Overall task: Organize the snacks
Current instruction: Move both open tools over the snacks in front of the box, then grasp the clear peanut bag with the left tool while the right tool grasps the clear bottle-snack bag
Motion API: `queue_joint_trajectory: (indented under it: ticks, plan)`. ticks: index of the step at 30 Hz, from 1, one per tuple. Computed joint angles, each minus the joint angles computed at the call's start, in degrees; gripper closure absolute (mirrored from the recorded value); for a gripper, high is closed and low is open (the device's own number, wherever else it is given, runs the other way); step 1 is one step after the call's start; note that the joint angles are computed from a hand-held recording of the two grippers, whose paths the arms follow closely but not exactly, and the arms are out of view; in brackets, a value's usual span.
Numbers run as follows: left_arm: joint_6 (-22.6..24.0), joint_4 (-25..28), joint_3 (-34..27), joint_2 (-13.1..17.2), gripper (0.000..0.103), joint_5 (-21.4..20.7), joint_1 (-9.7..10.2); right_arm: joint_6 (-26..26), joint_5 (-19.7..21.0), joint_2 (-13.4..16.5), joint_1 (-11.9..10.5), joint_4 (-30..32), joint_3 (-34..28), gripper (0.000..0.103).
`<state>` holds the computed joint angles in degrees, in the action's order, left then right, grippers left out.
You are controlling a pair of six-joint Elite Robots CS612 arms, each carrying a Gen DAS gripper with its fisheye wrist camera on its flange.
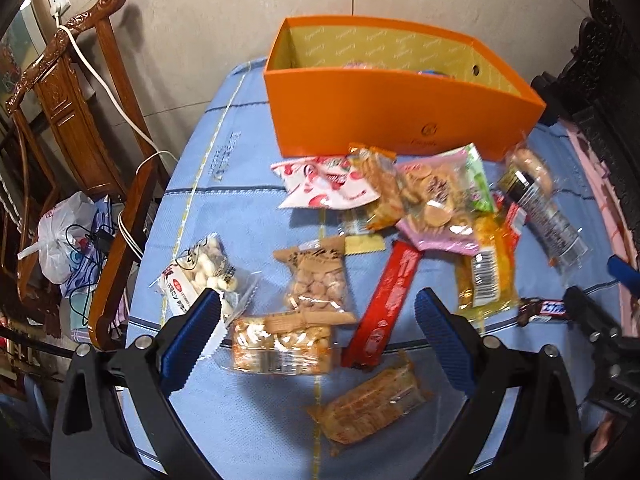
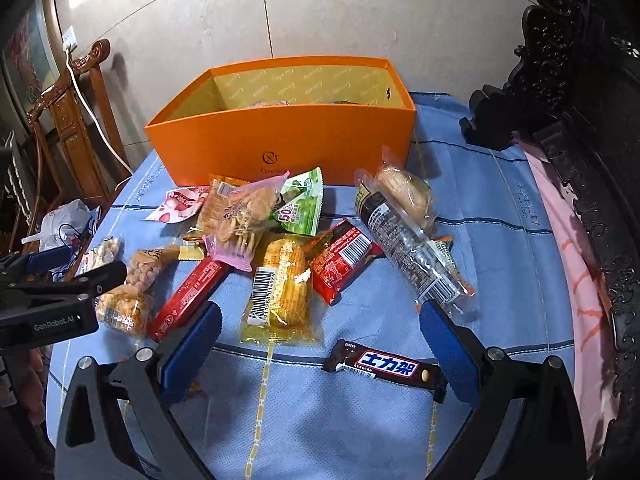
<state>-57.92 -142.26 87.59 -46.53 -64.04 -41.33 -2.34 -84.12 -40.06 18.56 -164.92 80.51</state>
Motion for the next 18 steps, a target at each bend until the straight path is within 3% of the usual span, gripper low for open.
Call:
queue_joint_trajectory:
  ticks: [8, 15, 17, 18]
  plan:
    - [0.3, -0.6, 1.5, -0.1, 0.007, -0.7, 1.25, 1.0, 0.2, 0.8, 0.5, 0.6, -0.7, 0.003]
    - [3.5, -2.3, 0.6, 1.3, 0.008, -3.7, 1.90, 0.4, -0.3, 1.1, 1.2, 1.0, -1.2, 0.003]
    - [3.7, -2.5, -0.1, 1.9, 0.016, -5.0, 1.99, 0.1, -0.8, 1.1, 1.4, 1.2, -1.4, 0.003]
    - [3.9, -2.4, -0.4, 2.2, 0.027, -5.8, 2.05, 0.2, -0.8, 1.1, 1.4, 1.2, -1.4, 0.003]
